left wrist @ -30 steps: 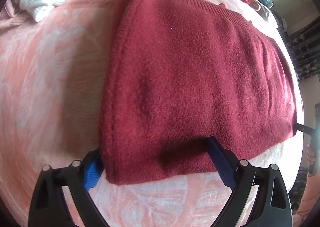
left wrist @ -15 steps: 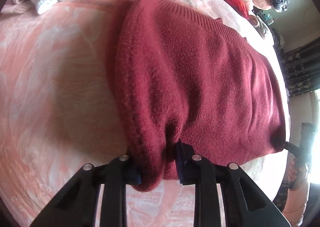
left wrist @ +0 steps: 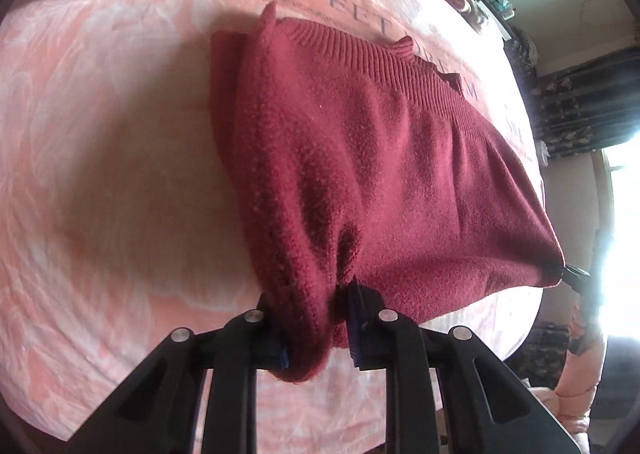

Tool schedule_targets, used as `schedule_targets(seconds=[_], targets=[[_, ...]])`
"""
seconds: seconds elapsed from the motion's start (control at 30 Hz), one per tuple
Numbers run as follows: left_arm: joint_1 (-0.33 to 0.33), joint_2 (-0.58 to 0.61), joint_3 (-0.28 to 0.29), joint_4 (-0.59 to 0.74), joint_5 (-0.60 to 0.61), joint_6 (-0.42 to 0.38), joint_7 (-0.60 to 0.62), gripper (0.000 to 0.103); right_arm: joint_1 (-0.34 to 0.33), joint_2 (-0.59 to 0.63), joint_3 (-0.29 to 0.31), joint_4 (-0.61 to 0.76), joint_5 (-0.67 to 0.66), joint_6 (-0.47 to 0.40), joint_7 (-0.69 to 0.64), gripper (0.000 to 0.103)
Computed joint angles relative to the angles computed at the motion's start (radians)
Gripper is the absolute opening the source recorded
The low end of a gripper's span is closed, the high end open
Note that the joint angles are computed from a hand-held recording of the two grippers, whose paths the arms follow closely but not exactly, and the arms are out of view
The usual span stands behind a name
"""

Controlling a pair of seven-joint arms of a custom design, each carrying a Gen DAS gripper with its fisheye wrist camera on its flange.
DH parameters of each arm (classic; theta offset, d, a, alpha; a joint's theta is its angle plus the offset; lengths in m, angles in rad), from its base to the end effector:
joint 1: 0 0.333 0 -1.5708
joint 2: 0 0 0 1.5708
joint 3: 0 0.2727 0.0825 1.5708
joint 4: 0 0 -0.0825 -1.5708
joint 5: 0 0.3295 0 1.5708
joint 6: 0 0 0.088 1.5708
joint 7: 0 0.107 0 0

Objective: Fold small clothes

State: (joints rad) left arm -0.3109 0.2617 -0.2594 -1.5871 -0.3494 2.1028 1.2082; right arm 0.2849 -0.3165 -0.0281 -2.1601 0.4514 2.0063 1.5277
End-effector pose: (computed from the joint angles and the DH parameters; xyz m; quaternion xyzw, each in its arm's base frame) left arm 0.5058 -0.3252 0.4911 0.6703 -0.7054 0.1810 0.1422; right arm 0.4181 0.1357 0.5231 -0.7352 0.6383 0.1174 0.1957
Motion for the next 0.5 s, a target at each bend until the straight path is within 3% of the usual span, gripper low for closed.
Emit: schedule_targets(seconds=[0.1,0.2,0.27,0.33,0.4,0.43,0.5], targets=[[-0.016,-0.053,-0.013,-0.078,0.014,-0.01,0.022,0.022,0.006,-0.048,0.012,-0.102,-0.015,0.0,0.011,0.01],[-0.054,-0.039,-0.012,-0.104,0.121,-0.004,0.015,0.025,0.011,-0.019,0.017,-0.165,-0.008,0.049,0.033,0.012],[-0.073,-0.008,-0.008,-0.104,0.177,-0.002,0.009,0.033,0.012,-0.002,0.016,-0.177,-0.028,0.035,0.04,0.027],[-0.082,0.005,-0.005,-0.11,0.203,0.028,0.007,0.044,0.01,-0.006,0.003,-0.174,-0.007,0.026,0.031,0.029],[-0.079,0.001,-0.005,-0.104,0.2,0.027,0.017,0.051,-0.005,-0.04,0.003,-0.176,-0.039,0.03,0.041,0.038],[-0.076,-0.013,-0.001,-0.111,0.203,0.023,0.01,0.063,-0.01,-0.057,0.004,-0.173,-0.056,0.04,0.044,0.046],[-0.069,-0.057,0.012,-0.132,0.227,0.046,-0.015,0.066,-0.015,-0.074,-0.006,-0.159,-0.062,0.062,0.049,0.049]])
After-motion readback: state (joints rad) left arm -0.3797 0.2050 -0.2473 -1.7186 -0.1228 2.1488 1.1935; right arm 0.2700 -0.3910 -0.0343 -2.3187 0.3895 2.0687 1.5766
